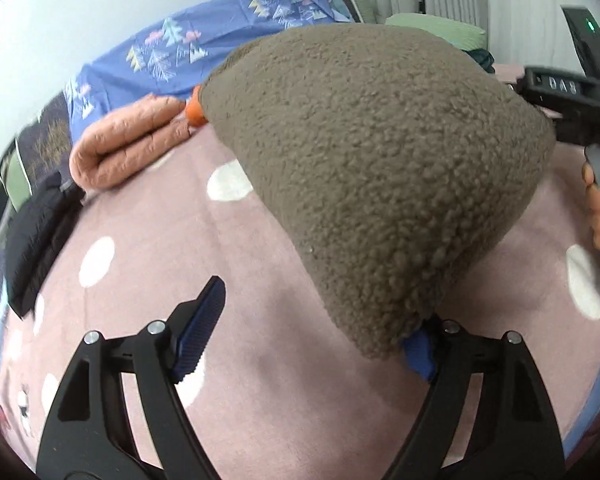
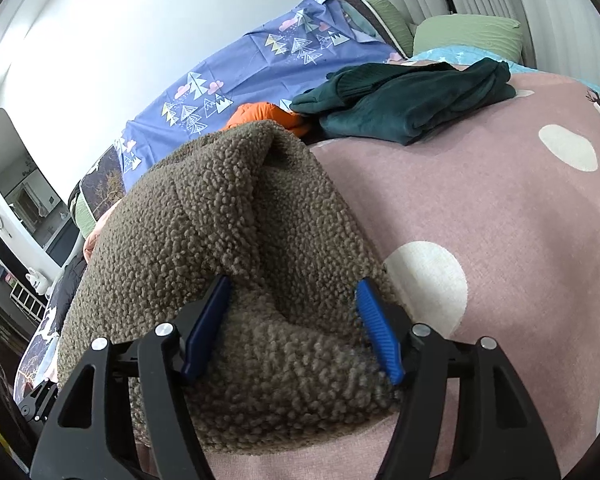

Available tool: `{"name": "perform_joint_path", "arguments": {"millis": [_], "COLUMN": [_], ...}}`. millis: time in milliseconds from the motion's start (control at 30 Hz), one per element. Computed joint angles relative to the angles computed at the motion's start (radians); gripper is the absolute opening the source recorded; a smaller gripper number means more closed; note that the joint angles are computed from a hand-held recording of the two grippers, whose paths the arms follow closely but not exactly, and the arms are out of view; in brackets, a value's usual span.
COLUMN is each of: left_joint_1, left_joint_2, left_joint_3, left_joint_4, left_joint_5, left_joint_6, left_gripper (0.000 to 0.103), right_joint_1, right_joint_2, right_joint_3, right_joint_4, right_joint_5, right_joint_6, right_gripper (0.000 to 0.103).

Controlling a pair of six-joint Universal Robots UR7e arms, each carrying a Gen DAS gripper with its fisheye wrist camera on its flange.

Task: Fold large clothes

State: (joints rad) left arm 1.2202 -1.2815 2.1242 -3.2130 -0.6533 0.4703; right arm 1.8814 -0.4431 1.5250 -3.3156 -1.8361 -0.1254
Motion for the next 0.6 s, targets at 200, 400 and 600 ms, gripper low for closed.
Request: {"name": "perform_joint_path", "arguments": {"millis": [200,400,600], "left_joint_1": [-0.073,-0.127,-0.035], "left_joint_2": [-0.145,-0.198,-0.016], "left_joint_3": [0.053,0.030,-0.183], "left_joint_4": [0.221,0.181,0.270], "left_joint_5": [-0.054,-0.099,-0.207], "left_joint_6": [-0.066,-0.018,-0.017], "left_gripper": [0.050,0.025,0.027], "right_joint_1": [-0.005,-0.009,-0.011], "right_joint_2": [-0.002,-0.001,-0.001], "right_joint_3": [0.002,0.010,0.012], "right_joint_4": [0.000,-0.020,-0.022], "right_joint_5": [0.010,0.021,0.024], "right_joint_6": [0.009,0.008,0.007], "right_gripper": [0.065,0.065,0.066]}}
